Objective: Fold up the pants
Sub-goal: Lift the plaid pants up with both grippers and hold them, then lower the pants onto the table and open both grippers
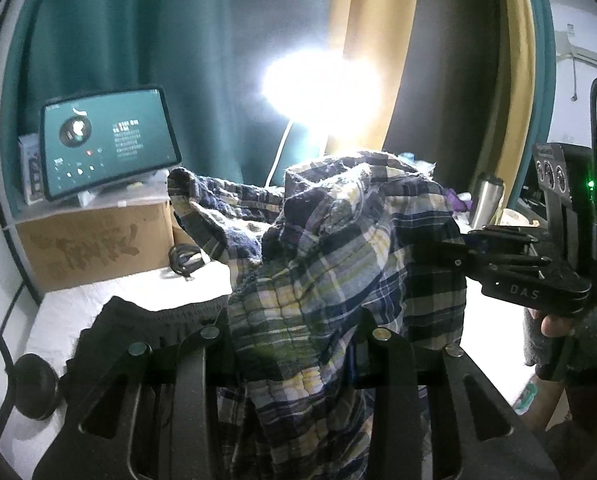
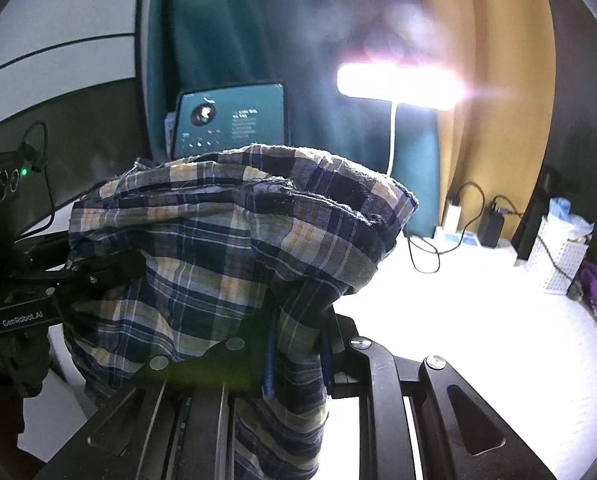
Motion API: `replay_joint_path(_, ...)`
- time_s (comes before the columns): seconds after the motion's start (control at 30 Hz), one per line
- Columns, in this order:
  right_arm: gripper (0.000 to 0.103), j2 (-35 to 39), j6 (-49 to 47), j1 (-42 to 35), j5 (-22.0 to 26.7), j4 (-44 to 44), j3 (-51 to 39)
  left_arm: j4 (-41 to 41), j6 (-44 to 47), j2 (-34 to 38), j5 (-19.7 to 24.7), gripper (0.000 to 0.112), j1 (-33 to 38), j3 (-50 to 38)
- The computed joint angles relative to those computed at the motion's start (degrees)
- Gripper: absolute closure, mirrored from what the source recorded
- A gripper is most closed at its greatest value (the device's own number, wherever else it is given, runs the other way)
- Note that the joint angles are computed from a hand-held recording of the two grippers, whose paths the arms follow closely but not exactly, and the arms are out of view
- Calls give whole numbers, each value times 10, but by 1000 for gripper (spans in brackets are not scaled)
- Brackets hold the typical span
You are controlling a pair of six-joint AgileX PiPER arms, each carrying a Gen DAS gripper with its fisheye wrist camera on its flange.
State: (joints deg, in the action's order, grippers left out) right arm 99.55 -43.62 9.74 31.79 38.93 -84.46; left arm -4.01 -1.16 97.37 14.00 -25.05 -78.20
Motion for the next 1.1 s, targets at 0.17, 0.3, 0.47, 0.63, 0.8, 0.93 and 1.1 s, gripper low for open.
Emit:
replay_joint_path(0.17,85,44,28,-2,12,-22,-41,-78,82,46,27,78,16,-49)
replay_joint_path(0.3,85,74,40,-6,21,-28,-64,-97,99,76,49,78,24,-81)
replay_joint_path(0.47,85,126,57,-9,41,-37,-110,-101,98,117,83,78,32,-127)
replay_joint_path(0.63,85,178,71,-13,70,-38,-159,-88,76,158,122,78,40,-175)
replay_joint_path(0.8,85,240,98,-13,108,-55,-226,-82,64,198,159,78,48,-223)
replay_joint_path(0.93,85,286,124,-13,138,-72,-284,-77,55,231,194,78,58,-258)
replay_joint_path(1.1,85,349,171,-16,183,-103,-372,-78,52,269,237,77,74,-304)
